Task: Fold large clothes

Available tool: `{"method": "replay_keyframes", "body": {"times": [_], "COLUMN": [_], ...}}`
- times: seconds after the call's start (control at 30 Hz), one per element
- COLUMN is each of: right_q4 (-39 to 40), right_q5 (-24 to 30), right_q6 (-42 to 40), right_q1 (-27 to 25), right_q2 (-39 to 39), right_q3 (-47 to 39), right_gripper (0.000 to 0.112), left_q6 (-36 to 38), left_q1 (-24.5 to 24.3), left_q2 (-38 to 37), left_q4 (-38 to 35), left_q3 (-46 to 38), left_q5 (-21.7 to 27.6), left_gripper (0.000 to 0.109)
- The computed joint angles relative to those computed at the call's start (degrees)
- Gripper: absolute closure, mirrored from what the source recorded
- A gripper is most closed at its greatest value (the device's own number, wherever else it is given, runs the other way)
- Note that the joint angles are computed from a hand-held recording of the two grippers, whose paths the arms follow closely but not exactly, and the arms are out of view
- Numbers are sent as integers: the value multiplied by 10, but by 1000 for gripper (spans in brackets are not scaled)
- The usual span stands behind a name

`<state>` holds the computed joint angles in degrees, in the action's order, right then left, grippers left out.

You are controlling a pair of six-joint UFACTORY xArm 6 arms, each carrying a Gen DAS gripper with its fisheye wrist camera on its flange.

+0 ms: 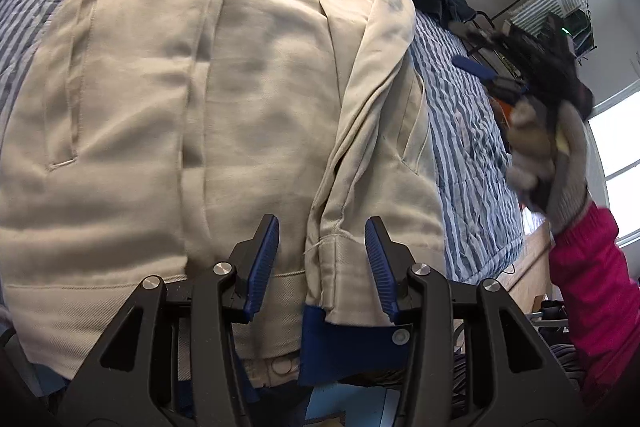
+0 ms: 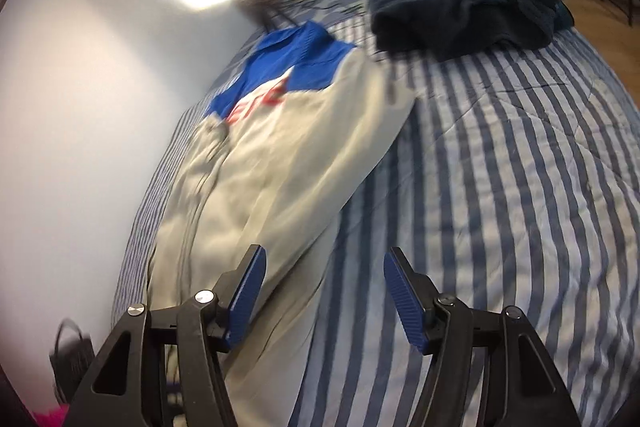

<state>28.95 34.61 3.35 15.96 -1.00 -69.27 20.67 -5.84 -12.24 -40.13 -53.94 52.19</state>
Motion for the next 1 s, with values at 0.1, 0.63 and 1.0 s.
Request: {"method": "replay_keyframes", "body": {"times": [0.1,0.63,1.0], "right_q4": [40,316,-18], "right_q5": [-19,-85,-59], "right_q6": [-5,-97,98], "right_q1": [-18,-33,2], "right_q2": [40,213,268], "right_q3": [-24,-163,-302], "right_gripper": [47,57,110], "left_q6": [-3,23,43], "left_q1": [-3,-28,-30], "left_q2": [7,37,-5], "left_q4": [1,8,-4], "left_q3": [-6,-23,1], "left_q5": [1,19,11], "left_gripper": [64,91,100]}}
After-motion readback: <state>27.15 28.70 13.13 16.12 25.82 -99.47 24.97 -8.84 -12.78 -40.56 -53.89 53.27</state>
